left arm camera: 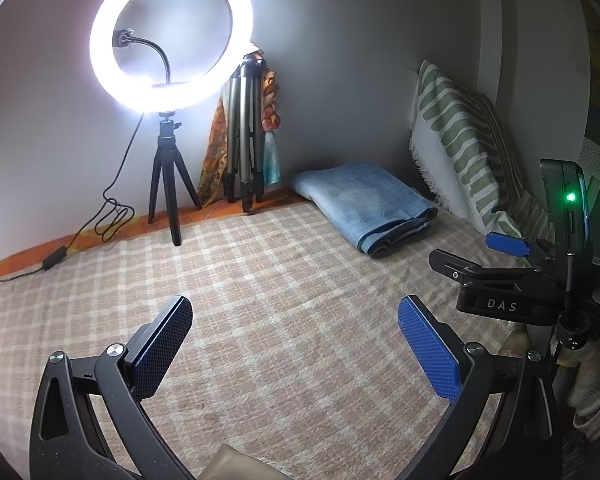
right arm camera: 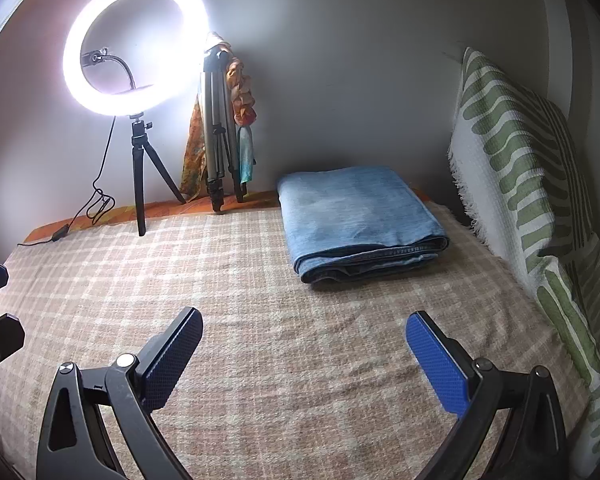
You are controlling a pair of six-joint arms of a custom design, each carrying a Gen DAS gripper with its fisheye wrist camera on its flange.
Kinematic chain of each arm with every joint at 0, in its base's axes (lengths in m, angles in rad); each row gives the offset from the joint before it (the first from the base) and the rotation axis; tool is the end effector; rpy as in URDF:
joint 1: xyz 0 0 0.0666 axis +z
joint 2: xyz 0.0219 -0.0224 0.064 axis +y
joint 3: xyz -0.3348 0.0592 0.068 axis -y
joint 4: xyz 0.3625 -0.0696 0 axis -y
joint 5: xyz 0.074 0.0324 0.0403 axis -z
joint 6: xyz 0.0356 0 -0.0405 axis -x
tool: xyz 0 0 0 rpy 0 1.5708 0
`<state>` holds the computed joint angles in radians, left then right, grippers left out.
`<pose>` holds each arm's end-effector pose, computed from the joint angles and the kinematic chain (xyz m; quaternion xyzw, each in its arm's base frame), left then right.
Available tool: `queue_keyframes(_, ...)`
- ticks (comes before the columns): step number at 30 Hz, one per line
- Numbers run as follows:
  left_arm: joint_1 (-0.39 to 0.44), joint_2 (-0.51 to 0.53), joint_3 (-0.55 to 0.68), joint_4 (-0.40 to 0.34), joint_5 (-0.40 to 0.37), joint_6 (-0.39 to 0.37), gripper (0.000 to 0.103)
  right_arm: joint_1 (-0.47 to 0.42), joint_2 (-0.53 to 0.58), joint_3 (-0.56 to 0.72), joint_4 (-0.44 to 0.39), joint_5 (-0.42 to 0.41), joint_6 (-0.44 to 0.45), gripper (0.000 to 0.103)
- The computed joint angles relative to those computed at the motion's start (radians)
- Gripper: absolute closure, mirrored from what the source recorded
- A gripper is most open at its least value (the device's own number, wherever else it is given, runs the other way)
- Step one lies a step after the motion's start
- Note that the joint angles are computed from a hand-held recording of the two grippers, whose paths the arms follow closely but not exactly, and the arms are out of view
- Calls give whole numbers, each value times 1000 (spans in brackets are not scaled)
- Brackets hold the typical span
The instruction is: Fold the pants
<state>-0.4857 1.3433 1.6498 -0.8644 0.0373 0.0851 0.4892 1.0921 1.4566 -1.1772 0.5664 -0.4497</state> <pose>0.3981 -0.2121 0.5233 0.1828 0.8550 -0.1522 0.4608 0.3076 0.1417 0.5126 0.0858 0.8939 -0.0708 0.4343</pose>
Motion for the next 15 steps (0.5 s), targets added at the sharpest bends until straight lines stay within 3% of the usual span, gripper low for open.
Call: queue_keyframes(15,14,-28,-35,48,21,-19,1,-3,8,10,0,-24,-11,0)
